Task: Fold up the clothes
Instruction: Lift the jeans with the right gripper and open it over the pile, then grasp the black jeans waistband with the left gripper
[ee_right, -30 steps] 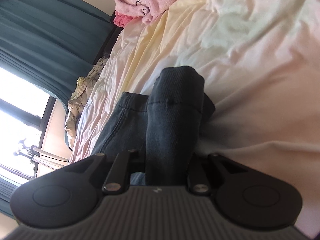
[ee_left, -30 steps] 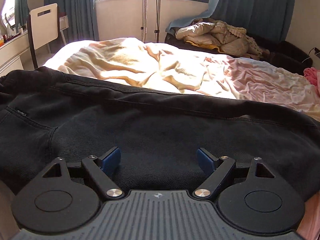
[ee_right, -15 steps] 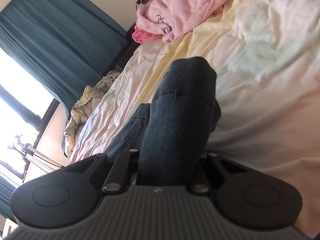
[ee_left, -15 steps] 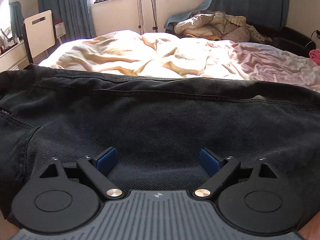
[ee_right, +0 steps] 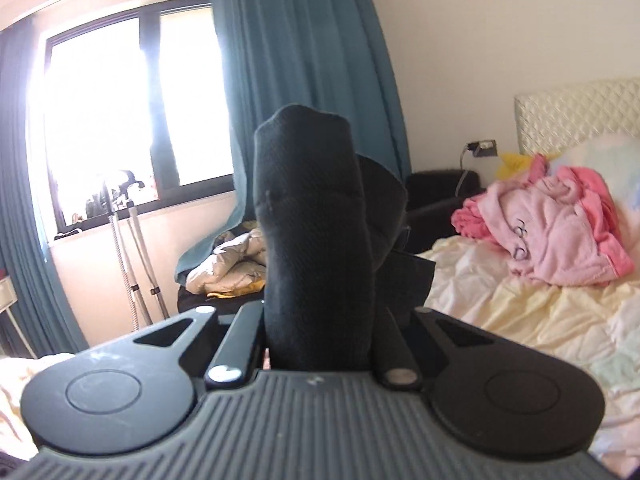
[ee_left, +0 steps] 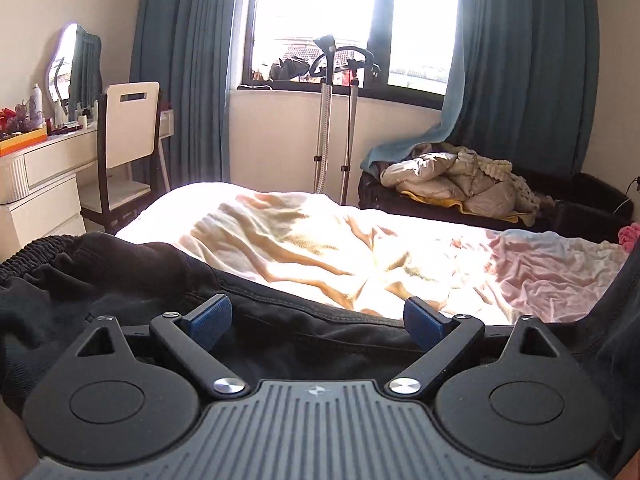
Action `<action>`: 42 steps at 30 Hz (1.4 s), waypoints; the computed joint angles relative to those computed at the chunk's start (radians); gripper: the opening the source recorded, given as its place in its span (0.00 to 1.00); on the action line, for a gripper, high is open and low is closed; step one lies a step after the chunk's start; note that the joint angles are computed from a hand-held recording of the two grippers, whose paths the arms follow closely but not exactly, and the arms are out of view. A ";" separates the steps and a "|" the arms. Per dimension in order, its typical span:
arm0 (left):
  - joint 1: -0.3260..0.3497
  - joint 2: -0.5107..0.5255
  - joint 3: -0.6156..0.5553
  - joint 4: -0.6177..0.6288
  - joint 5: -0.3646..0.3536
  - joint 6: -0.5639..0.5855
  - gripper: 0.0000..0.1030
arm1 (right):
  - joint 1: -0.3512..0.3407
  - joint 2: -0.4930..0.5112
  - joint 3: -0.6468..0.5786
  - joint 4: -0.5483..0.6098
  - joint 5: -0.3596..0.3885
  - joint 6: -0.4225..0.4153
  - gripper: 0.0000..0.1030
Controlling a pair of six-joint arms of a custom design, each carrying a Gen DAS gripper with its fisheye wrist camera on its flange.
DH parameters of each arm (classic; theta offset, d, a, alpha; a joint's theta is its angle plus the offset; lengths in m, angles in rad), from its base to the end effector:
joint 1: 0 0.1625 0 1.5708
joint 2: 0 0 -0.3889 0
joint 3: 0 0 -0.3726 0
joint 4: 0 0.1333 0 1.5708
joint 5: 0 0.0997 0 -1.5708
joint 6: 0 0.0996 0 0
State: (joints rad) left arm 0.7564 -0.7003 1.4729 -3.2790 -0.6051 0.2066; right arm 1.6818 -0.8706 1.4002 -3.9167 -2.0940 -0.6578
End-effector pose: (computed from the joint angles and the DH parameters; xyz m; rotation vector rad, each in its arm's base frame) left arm -0.3388 -0.6156 0.1997 0.5470 2.1280 -1.3571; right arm 0.1530 -0.6185 0.3893 0.0873 -1.6182 1.7805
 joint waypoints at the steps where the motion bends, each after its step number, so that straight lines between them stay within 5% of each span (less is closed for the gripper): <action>1: 0.001 -0.020 0.015 -0.017 -0.002 -0.010 0.92 | 0.031 0.041 -0.016 -0.008 0.017 -0.051 0.12; 9: 0.024 -0.150 0.134 -0.076 -0.039 -0.186 0.92 | 0.128 0.232 0.133 0.049 0.117 -0.250 0.12; 12: 0.039 -0.169 0.154 -0.029 -0.059 -0.202 0.92 | 0.118 0.257 0.218 0.072 0.119 -0.353 0.12; 14: 0.058 -0.199 0.173 0.071 -0.138 -0.246 0.92 | 0.107 0.262 0.254 0.062 0.122 -0.391 0.13; 17: 0.085 -0.213 0.168 0.195 -0.254 -0.294 0.92 | 0.097 0.179 0.297 0.181 0.159 -0.300 0.22; 22: 0.099 -0.194 0.150 0.263 -0.314 -0.274 0.89 | 0.102 0.029 0.421 0.368 0.238 -0.312 0.59; 28: 0.082 -0.173 0.163 0.258 -0.327 -0.118 0.77 | 0.052 -0.224 0.617 0.407 0.315 -0.168 0.67; 31: 0.074 -0.148 0.154 0.281 -0.307 -0.073 0.65 | -0.024 -0.320 0.707 0.291 0.340 -0.034 0.72; 35: 0.073 -0.112 0.123 0.391 -0.240 -0.112 0.56 | -0.114 -0.336 0.692 0.220 0.271 0.226 0.69; 40: 0.054 -0.110 0.145 0.401 -0.217 -0.164 0.17 | -0.181 -0.288 0.632 0.254 0.335 0.266 0.68; 42: 0.042 -0.121 0.160 0.418 -0.207 -0.211 0.15 | -0.206 -0.294 0.632 0.317 0.374 0.325 0.67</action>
